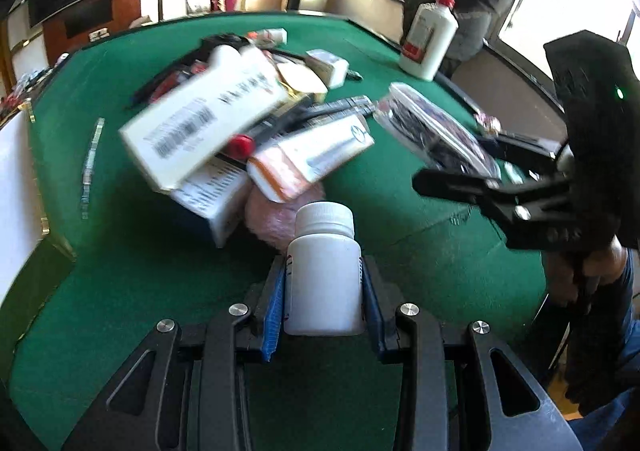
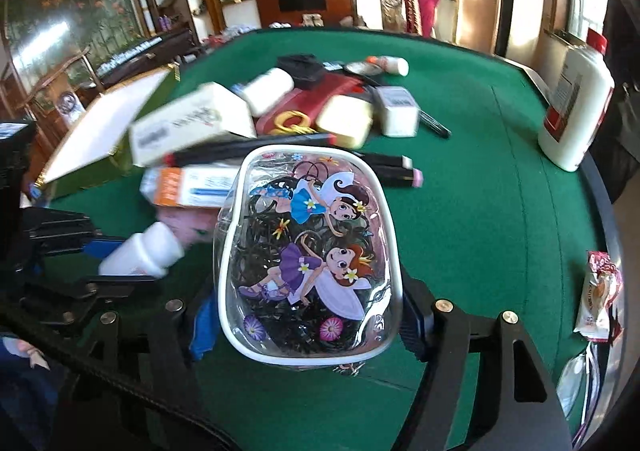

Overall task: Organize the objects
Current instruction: 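Carry the pill bottle and pouch into the white tray and release both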

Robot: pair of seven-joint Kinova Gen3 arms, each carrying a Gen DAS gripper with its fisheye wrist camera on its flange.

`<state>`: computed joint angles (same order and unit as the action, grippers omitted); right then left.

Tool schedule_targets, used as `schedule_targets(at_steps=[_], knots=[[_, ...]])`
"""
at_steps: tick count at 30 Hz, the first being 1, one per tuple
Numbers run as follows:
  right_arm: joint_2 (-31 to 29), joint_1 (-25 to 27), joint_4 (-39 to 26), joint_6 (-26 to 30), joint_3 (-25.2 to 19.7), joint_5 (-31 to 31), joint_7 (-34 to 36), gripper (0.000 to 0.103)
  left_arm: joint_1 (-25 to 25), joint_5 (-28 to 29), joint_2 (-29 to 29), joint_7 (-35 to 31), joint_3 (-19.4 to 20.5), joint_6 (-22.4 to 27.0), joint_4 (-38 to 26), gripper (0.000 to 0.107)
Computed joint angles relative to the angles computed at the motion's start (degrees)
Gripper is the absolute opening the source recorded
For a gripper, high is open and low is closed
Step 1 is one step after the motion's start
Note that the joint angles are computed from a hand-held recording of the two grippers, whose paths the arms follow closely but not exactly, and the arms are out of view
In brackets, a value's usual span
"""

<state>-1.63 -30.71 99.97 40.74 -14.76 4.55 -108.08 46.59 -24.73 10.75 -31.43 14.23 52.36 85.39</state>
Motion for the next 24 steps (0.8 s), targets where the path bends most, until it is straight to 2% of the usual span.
schedule_targets(at_steps=[3,6,15,20,24], knots=[[0.92,-1.61,-2.22,0.87,-1.61,2.66,-2.54,0.071,-0.31,-1.43,-3.21,2.92,-0.38,-1.33,3.13,0.031],[3.37,-3.19,-5.33,1.12,-1.66,2.02,-2.04,0.071,-1.51,-3.46,-6.35,6.26,0.47,-2.01,6.23,0.031],[10.42,-11.22,-17.05,7.29,-1.69,5.64,-5.05,0.071,-8.47,-7.70,-16.12,15.57,4.98,-1.19,14.29,0.031],[14.81,-15.56,-24.85,11.48,-0.62,6.20,-4.69,0.071,-13.22,-8.27,-23.77,18.74,7.04,-0.19,19.18,0.031],[19.27,-19.68,-33.13,16.25,0.52,6.95,-4.20,0.071,-16.75,-6.03,-29.62,17.95,6.28,1.21,22.50,0.031]])
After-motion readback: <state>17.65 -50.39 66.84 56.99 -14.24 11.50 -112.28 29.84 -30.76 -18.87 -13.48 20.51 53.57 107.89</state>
